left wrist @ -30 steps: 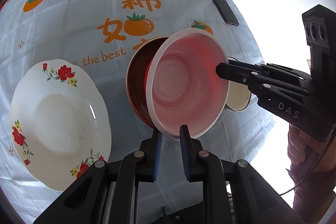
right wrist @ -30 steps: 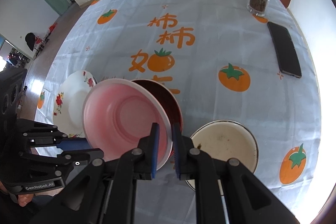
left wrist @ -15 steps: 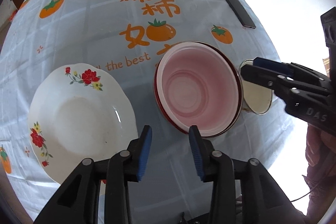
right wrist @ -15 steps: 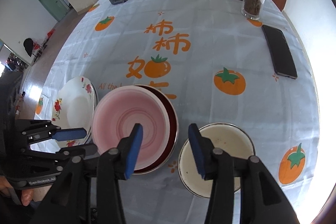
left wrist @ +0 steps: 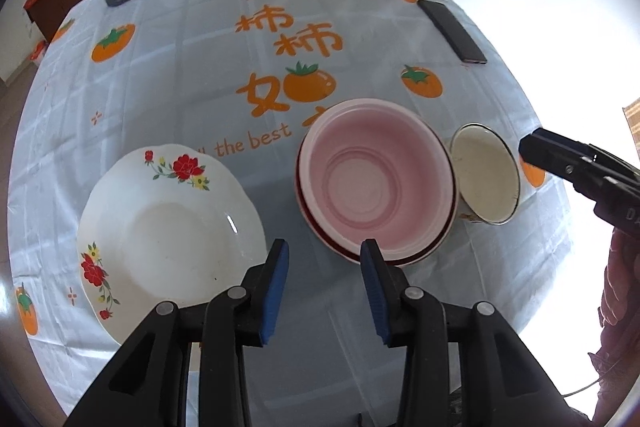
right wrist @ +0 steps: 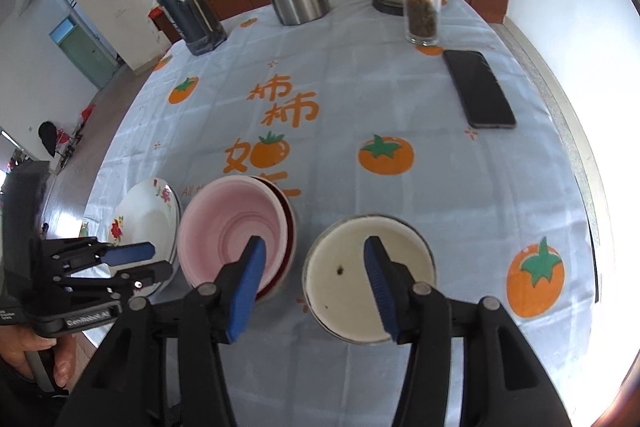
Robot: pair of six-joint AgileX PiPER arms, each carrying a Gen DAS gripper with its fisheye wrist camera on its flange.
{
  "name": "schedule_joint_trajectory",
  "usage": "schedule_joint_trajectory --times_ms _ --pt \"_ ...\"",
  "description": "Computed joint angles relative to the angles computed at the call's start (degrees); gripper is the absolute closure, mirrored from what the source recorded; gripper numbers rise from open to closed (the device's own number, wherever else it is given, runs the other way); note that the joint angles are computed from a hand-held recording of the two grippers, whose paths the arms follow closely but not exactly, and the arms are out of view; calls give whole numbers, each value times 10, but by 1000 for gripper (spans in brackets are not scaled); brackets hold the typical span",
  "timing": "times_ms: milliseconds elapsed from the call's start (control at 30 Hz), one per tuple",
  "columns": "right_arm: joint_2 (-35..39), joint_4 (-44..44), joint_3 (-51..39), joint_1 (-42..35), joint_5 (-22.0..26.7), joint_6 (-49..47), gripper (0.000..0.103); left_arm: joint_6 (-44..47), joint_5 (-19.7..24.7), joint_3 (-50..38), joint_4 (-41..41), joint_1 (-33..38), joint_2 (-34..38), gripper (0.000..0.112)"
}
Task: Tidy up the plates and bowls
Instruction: 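Open both grippers to release the pink bowl inside the steel bowl, then move both grippers to the rim of the white enamel bowl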
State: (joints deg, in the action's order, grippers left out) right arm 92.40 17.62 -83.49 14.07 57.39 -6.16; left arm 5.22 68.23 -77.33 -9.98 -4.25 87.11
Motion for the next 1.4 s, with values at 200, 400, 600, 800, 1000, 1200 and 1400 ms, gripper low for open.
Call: schedule_joint_trajectory --times_ms 200,400,600,800,1000,1200,1400 --pt "-31 -1 52 -24 -6 -2 51 -11 -9 4 3 -32 -12 72" --pt "-58 -9 102 -54 -19 -4 51 -19 -15 14 -7 -62 -31 72" --pt "-57 -13 132 -87 -35 -10 56 -34 -28 29 -7 -98 -39 72" --pt "-43 -8 140 -94 -46 -32 62 -64 -37 35 6 -126 -37 72" --pt "-28 3 130 -97 -50 -55 62 -87 -40 37 16 -140 -35 72" --pt "-8 11 114 -98 -50 -70 69 -104 -40 35 27 -149 -31 72" --pt "10 22 108 -99 -49 -86 73 -112 -42 34 31 -151 -25 72"
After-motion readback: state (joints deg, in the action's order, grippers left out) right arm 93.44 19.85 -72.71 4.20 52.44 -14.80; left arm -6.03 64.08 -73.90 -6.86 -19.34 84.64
